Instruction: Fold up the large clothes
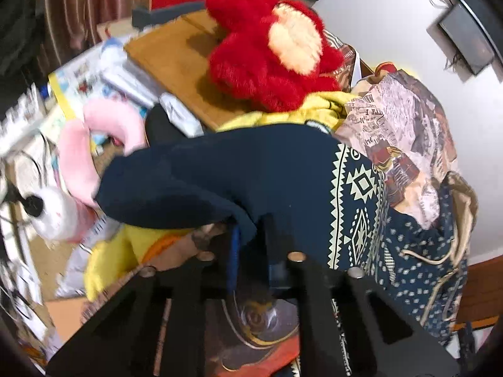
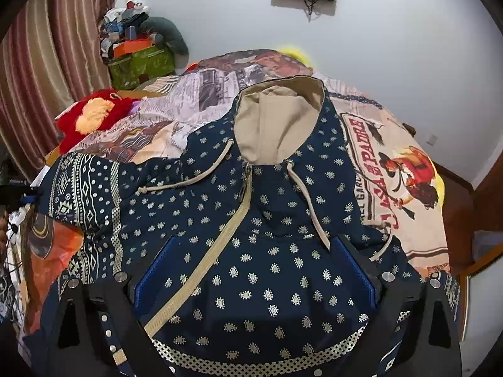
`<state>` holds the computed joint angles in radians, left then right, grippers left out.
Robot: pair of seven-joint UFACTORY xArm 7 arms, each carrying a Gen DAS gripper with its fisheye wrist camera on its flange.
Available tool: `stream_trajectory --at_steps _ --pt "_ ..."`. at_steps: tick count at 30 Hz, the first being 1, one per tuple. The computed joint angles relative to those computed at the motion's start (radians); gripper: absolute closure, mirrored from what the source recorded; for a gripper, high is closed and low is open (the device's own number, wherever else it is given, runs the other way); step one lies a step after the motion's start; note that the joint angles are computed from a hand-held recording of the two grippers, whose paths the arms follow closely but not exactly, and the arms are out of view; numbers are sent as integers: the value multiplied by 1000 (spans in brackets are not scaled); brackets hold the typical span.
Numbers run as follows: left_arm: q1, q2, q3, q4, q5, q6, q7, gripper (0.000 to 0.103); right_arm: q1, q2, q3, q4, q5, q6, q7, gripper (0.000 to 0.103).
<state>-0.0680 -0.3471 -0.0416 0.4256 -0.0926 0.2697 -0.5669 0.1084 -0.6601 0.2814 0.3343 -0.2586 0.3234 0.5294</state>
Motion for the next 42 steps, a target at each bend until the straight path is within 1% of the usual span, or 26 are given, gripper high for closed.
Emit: stream_trajectory --at_steps 2,5,8,9,10,12,13,16,18,19,21,23,26,28,29,30,31,33,34,35,36,37,38,39,40,42 --pt "56 -21 -72 18 93 21 -56 95 6 -7 -7 -2 -3 18 -14 7" --pt "99 -62 -155 48 220 44 -127 96 32 -32 -38 -16 11 51 -51 7" --pt "96 -103 -213 96 313 68 -170 96 60 -79 -70 -37 40 84 -86 7" --pt "88 -112 -231 120 340 77 -178 96 61 -100 -71 -44 45 96 -93 7" --pt "73 -117 -231 131 350 75 -178 96 65 -131 -75 -51 50 113 -101 7" --pt "14 -116 -231 178 348 62 -156 96 70 -173 -83 -59 63 138 -116 7" --pt "-3 -111 -232 195 348 57 -151 96 74 -203 -88 -64 72 154 -123 7" --pt "-52 -61 -281 285 374 45 -143 96 86 -278 -110 -78 99 186 -148 7" --pt "-67 -19 -322 330 410 45 -161 96 87 -330 -117 -86 114 217 -162 7" --pt "-78 21 -350 365 437 45 -172 96 88 -361 -120 -92 119 236 -171 7" --pt "-121 95 -372 401 469 40 -187 96 88 -413 -125 -103 130 271 -186 7" --pt "-172 176 -380 433 477 45 -194 96 87 -468 -131 -115 142 317 -198 7" --pt "-253 289 -367 456 436 44 -168 96 86 -543 -137 -134 157 386 -215 7" --pt "-294 347 -363 470 447 62 -189 96 83 -583 -144 -147 162 425 -231 7" --pt "-316 381 -361 475 427 72 -180 96 80 -599 -144 -152 165 447 -236 7" --pt "-330 402 -356 477 388 78 -146 96 77 -606 -146 -157 167 457 -242 7" --pt "-330 422 -369 471 344 86 -107 96 74 -613 -148 -161 170 471 -247 7" --pt "-377 428 -338 461 355 100 -105 94 70 -620 -146 -168 176 486 -252 7" --pt "-394 420 -325 456 375 113 -108 89 71 -618 -145 -170 179 488 -253 7" --pt "-408 402 -315 441 378 118 -99 87 71 -610 -144 -169 184 484 -254 7" --pt "-418 379 -304 424 371 120 -79 82 73 -596 -143 -167 189 474 -253 7" --pt "-425 333 -291 387 348 111 -44 74 77 -568 -139 -158 195 456 -249 7" --pt "-433 291 -273 358 334 105 -25 69 81 -534 -131 -147 202 433 -242 7" --pt "-432 250 -263 323 349 91 -42 59 84 -508 -126 -137 206 416 -237 7" --pt "-425 203 -249 290 349 80 -42 51 90 -467 -121 -122 212 385 -231 7" --pt "-395 120 -231 229 352 59 -47 45 111 -364 -106 -83 228 315 -214 7"
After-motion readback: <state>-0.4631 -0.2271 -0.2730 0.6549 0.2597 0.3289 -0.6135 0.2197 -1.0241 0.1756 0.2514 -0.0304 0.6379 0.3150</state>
